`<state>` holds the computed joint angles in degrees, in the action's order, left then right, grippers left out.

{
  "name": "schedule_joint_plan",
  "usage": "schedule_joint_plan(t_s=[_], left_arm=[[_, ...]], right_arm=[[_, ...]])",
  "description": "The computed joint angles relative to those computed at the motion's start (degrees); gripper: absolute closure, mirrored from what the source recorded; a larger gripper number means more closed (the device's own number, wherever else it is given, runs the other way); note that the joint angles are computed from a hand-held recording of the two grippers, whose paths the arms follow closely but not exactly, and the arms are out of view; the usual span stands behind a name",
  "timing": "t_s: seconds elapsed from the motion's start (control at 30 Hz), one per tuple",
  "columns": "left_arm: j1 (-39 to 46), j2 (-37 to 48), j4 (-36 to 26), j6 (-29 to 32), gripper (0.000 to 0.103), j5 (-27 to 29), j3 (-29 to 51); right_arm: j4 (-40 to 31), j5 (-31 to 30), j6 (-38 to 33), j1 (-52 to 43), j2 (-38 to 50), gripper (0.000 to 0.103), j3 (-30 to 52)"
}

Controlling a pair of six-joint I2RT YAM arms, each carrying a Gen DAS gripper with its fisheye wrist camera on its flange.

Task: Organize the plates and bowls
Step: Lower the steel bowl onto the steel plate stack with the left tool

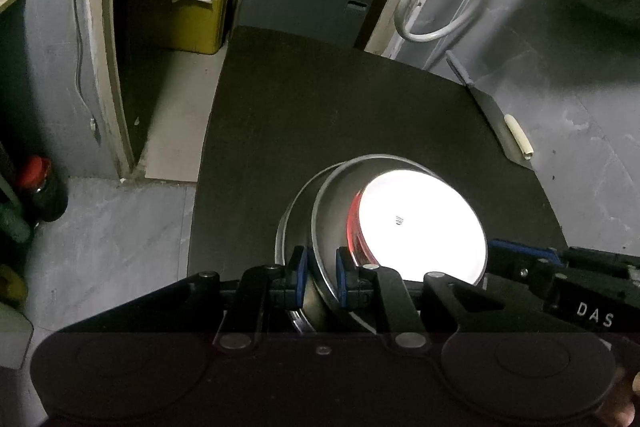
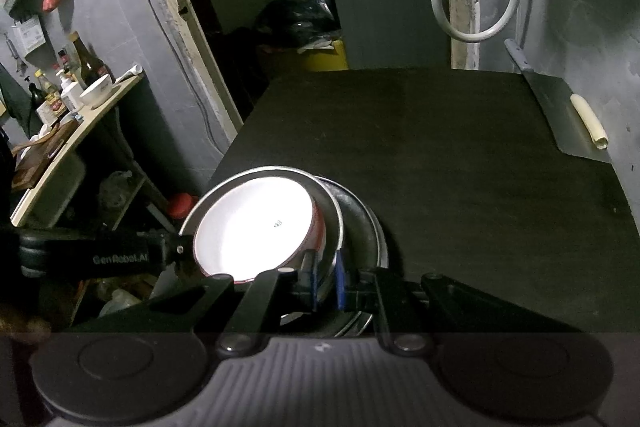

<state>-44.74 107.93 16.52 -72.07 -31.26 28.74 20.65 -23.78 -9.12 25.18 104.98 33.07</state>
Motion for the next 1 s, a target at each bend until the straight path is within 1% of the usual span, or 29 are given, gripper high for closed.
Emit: schedule_joint_plan(t_s=[0.33,0.73,0.9,1.0], left_arm=[[-0.54,0.19,-0.74,-0.8,0.088,0.05,0.42],[-0.67,0.22,-0.66,-1.42,0.088,0.26,0.41],[-1.23,0.57,-3.12,-1.32,0.087,-0.34,1.88],[-1.27,0.39,-3.41,-1.34,0.086,-0.41,1.82]], right_arm=[[-1.48,0.19,-0.11,-0.03,-0.88,0.092,0.07],[-0.3,-0.24,0.84,-0.46,-0.26,0.09,-0.31],[0.41,-0.26,1.69,-0.48,0.61,0.088,-0.56],[1.24,-0.03,1.86,-0.33,0.5,0.088,-1.21]])
